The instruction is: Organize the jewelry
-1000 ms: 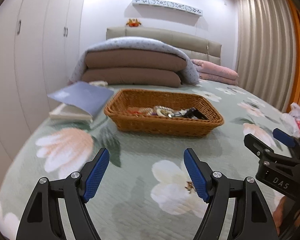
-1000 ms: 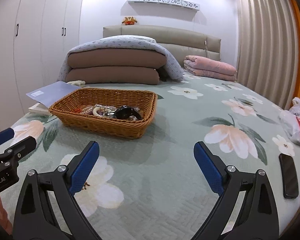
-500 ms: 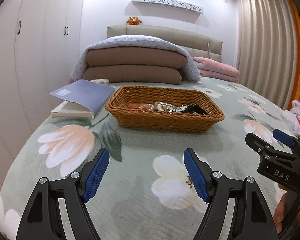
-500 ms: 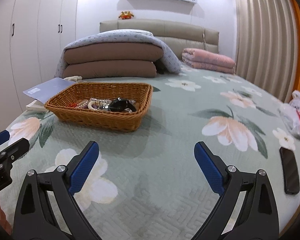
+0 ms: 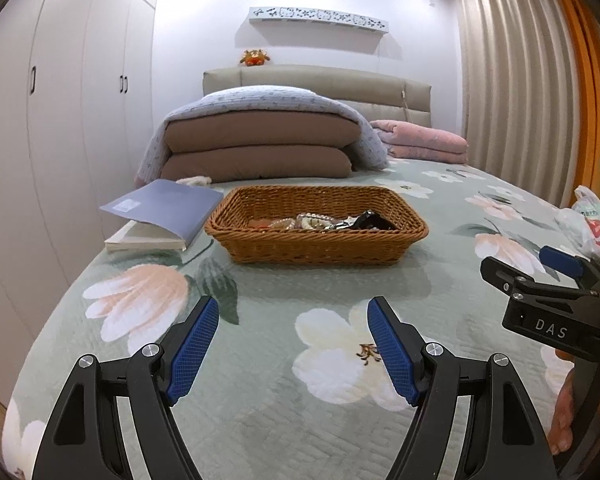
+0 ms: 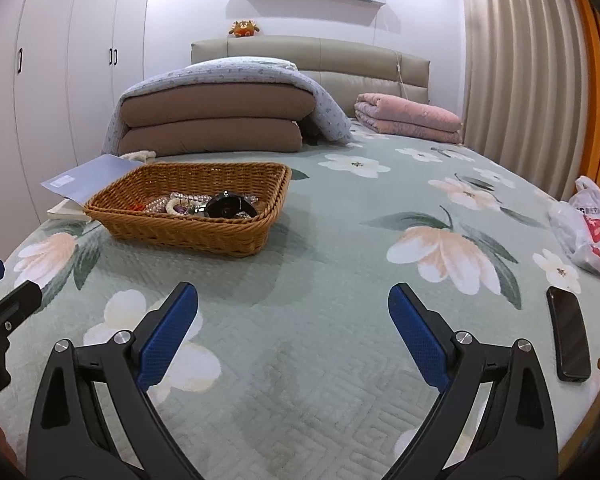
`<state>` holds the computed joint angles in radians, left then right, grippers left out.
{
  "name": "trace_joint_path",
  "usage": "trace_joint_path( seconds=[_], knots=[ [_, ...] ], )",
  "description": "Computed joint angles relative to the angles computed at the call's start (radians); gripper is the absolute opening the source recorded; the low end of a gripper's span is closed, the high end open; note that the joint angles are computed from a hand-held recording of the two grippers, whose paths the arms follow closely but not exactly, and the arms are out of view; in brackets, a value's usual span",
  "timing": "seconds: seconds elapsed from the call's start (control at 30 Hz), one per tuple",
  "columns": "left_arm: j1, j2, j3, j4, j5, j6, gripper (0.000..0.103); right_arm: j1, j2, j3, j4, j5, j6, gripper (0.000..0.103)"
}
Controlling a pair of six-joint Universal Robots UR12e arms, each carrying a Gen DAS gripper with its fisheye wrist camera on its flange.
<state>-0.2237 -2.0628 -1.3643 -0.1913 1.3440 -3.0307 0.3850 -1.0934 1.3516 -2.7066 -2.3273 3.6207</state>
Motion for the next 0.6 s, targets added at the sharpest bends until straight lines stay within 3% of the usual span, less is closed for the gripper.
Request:
trace_joint_path(
  seconds=[0.6],
  knots=[
    [-0.001, 0.007, -0.008, -0.006, -0.002, 0.000, 0.078, 0.026, -0.008, -0.001, -0.029, -0.044, -0.011, 0.097]
  ],
)
